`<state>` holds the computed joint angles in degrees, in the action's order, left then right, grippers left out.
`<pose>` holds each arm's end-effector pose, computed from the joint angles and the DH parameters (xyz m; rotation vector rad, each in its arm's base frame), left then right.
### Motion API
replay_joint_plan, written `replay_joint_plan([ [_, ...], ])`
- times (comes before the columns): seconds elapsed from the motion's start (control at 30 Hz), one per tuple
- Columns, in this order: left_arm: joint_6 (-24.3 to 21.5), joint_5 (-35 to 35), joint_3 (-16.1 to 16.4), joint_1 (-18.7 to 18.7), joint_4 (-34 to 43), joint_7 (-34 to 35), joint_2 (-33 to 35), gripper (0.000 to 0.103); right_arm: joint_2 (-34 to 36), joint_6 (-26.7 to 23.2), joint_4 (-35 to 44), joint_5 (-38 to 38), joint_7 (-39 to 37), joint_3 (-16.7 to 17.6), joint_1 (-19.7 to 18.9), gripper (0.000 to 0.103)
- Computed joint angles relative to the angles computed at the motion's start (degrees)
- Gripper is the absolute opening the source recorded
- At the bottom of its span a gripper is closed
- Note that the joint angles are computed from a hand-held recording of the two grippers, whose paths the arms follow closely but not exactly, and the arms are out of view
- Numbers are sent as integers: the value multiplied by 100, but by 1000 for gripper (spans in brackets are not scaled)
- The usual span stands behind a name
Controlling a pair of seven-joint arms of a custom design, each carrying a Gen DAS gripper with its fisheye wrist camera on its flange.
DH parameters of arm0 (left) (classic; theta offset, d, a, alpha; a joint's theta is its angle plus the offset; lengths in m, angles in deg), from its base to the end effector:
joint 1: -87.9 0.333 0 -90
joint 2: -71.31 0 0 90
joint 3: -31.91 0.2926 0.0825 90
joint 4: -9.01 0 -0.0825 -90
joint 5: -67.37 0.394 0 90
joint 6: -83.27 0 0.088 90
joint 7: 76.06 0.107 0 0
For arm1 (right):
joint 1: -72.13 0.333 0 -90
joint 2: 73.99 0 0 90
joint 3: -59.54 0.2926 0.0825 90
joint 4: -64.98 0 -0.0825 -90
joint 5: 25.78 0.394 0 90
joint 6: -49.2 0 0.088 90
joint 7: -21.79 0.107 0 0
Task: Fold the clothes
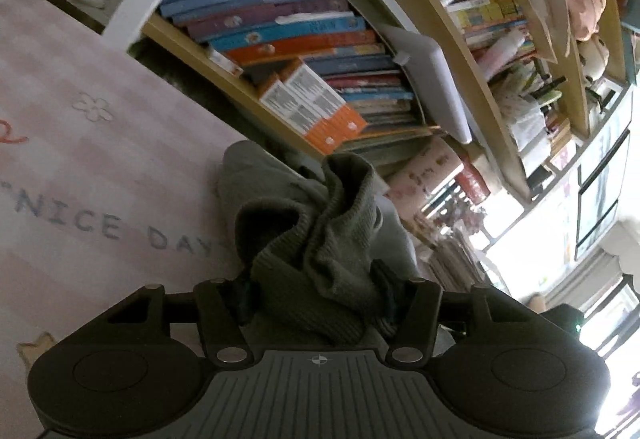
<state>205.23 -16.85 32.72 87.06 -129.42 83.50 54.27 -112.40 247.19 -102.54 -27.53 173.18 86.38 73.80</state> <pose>0.4822 -0.0441 0.4301 1.4126 -1.9721 1.6670 0.3337 0.1838 0.4462 -1.0649 1.6884 -0.3524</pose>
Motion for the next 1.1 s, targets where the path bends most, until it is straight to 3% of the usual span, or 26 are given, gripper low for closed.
replay_joint_plan([
  [0.1,322,-73,-77,-42,-94,124,-105,69,100,7,8,-45,1,-202,176,71],
  [0.2,478,-60,-87,-93,-109,175,-118,72,70,-98,31,-11,20,-120,138,72],
  [0.3,556,66,-107,-126,-74,111,-71,75,9,-212,58,-12,74,15,46,65],
  [0.4,493,115,-79,-142,-38,65,-22,74,-138,-273,81,-86,117,256,-143,52],
  [0.5,476,5,-61,-154,-93,256,-88,63,-198,341,-7,-79,103,528,-424,38],
  [0.57,526,-84,-59,-170,-140,422,-155,60,-113,446,-24,-34,-9,322,-252,36],
  [0.63,537,-42,-63,-174,-116,392,-126,60,-107,-31,38,-62,-86,9,40,36],
  [0.7,547,-10,-67,-176,-94,358,-102,61,-73,-110,32,-104,-51,-159,170,39],
  [0.77,537,48,-70,-171,-48,238,-47,66,-55,-143,24,-129,-7,-266,254,50],
  [0.97,308,229,-101,-105,165,-189,219,72,186,52,-11,-114,173,-444,396,60],
  [1.03,395,242,-157,-121,159,-166,205,70,303,238,-39,-33,253,-558,510,56],
  [1.07,457,199,-181,-141,135,-138,177,68,321,284,-43,8,254,-566,533,47],
  [1.1,519,134,-193,-162,93,-67,123,60,284,291,-39,54,200,-473,480,43],
])
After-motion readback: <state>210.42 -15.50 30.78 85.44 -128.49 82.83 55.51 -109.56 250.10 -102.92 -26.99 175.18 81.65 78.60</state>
